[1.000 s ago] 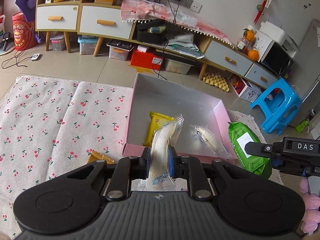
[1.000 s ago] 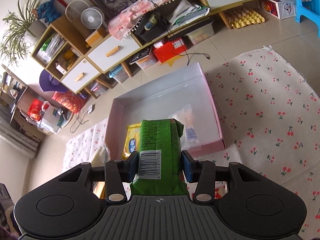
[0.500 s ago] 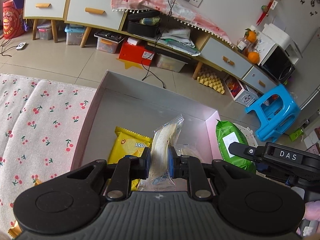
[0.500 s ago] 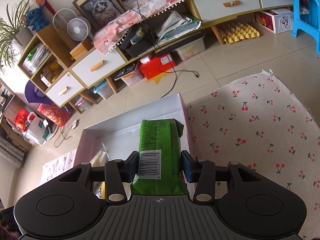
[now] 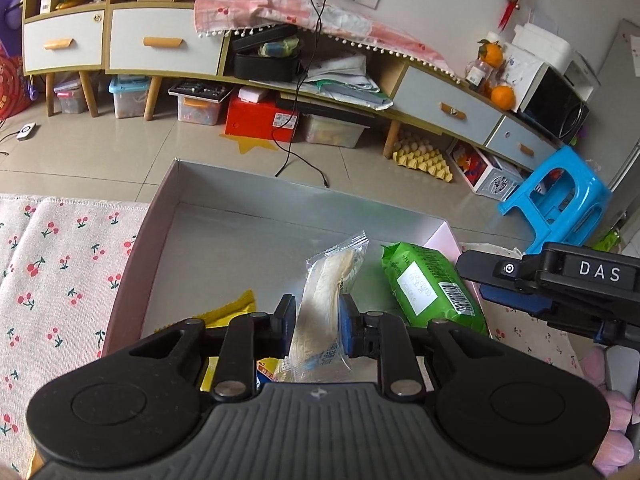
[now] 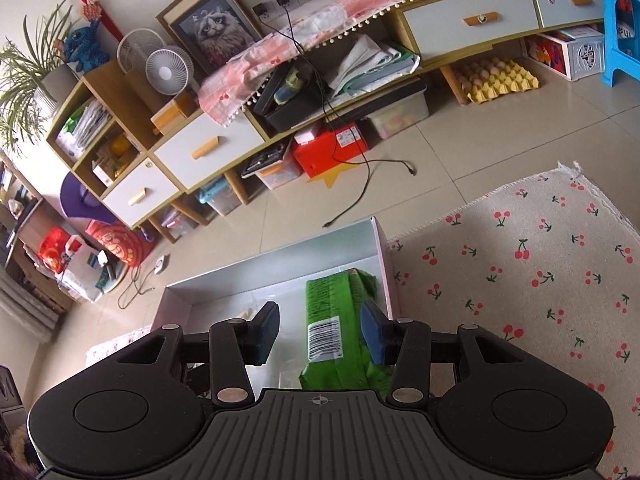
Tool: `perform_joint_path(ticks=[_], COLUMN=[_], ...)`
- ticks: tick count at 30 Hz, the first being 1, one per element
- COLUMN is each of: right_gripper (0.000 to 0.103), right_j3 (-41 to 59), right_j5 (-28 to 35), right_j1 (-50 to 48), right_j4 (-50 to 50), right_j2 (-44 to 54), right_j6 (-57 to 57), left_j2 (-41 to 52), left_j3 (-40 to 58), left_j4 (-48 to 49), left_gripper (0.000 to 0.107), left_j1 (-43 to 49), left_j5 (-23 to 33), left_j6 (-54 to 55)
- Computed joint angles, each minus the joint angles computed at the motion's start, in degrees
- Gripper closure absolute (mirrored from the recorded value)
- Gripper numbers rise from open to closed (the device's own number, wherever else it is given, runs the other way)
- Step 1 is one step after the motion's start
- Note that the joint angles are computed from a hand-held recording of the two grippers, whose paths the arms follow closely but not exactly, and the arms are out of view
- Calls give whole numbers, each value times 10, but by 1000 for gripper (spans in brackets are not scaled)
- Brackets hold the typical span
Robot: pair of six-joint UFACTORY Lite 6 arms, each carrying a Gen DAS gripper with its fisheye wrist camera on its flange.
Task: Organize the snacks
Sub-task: 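Lower both held packs into the pink box and open both tools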
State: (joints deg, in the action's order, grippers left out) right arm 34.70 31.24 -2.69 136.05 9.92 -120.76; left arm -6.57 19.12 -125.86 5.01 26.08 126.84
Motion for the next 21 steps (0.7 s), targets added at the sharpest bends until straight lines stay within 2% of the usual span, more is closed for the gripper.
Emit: perform_joint_path(ticks=[4, 7, 9, 11, 17, 21], right_gripper=[58, 44, 42, 39, 33, 27], right_j3=[2, 0, -5, -6, -33, -59], right_j5=[-10, -23, -27, -30, -62, -98], right_j1=[2, 3, 2, 2, 11, 25], right_j4=[-7, -9, -12, -14, -27, -54], right_j2=[-2, -9, -18, -21, -83, -145], right_j6=[10, 22, 25, 27, 37, 66], left_j2=[-15, -29, -41, -56, -105, -168], left_j3=[-9, -11, -15, -19, -31, -55], left_j4=[-12, -53, -40, -33, 16, 111], left_gripper=[67, 52, 40, 35, 27, 22], left_j1=[-9, -31, -30, -33, -45, -37], left_j5=[-7, -26, -24, -32, -64, -76], left_j6=[19, 57, 57, 53, 4, -83])
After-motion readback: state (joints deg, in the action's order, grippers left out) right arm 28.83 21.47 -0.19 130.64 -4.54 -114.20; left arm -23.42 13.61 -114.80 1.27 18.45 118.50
